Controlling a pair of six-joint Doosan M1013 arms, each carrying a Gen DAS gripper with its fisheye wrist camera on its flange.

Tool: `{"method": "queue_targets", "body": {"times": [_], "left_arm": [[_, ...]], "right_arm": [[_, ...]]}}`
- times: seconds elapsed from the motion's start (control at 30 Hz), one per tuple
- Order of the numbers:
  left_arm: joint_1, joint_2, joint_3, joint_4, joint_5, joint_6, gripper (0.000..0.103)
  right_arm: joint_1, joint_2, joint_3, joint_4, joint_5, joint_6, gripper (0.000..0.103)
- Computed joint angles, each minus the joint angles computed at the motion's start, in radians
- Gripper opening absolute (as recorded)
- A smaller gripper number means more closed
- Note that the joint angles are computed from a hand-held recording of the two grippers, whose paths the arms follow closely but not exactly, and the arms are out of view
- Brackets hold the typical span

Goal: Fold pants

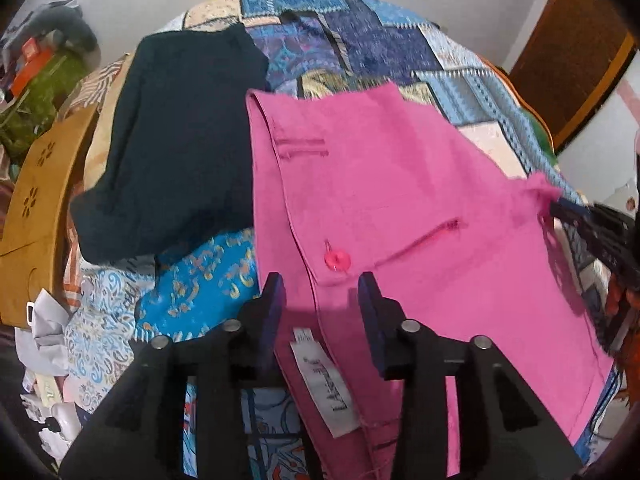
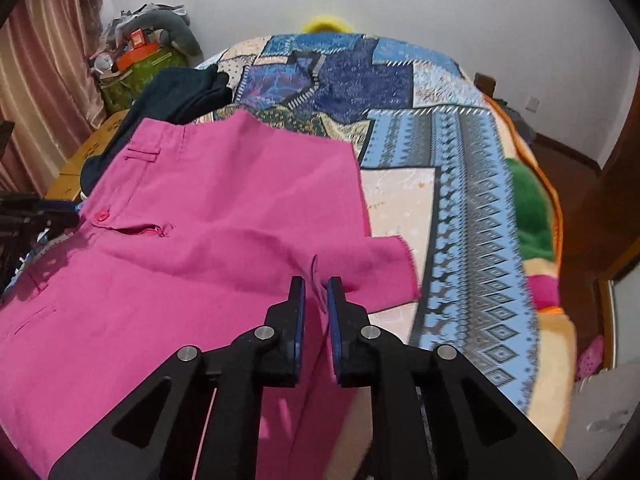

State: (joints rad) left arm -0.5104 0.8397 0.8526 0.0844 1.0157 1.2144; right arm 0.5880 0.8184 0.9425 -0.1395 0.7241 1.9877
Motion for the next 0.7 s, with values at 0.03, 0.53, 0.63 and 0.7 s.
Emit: {"method": "queue_targets", "body": {"times": [0.03, 0.53, 0.63, 0.7], "left_arm": [[0.001, 0.004, -0.008, -0.004, 0.002, 0.000, 0.039], [0.058, 0.168, -0.254, -0.258, 0.160, 0.006, 0.044], [0.057, 0.183, -0.281, -0.263, 0.178, 0.021, 0.044], [0.054, 0.191, -0.297, -0.256, 0.189, 0.034, 0.044]], "right_arm": [[0.000, -0.005, 0.004, -0.004, -0.005, 0.001, 0.012], [-0.041, 0.003, 0.007, -0.006, -0.040, 0.126, 0.046], [-0.052, 0.029, -0.024, 0.075, -0.001, 0.088, 0.046], [-0.058, 0.045, -0.045, 0.126, 0.023, 0.056, 0.046]]}}
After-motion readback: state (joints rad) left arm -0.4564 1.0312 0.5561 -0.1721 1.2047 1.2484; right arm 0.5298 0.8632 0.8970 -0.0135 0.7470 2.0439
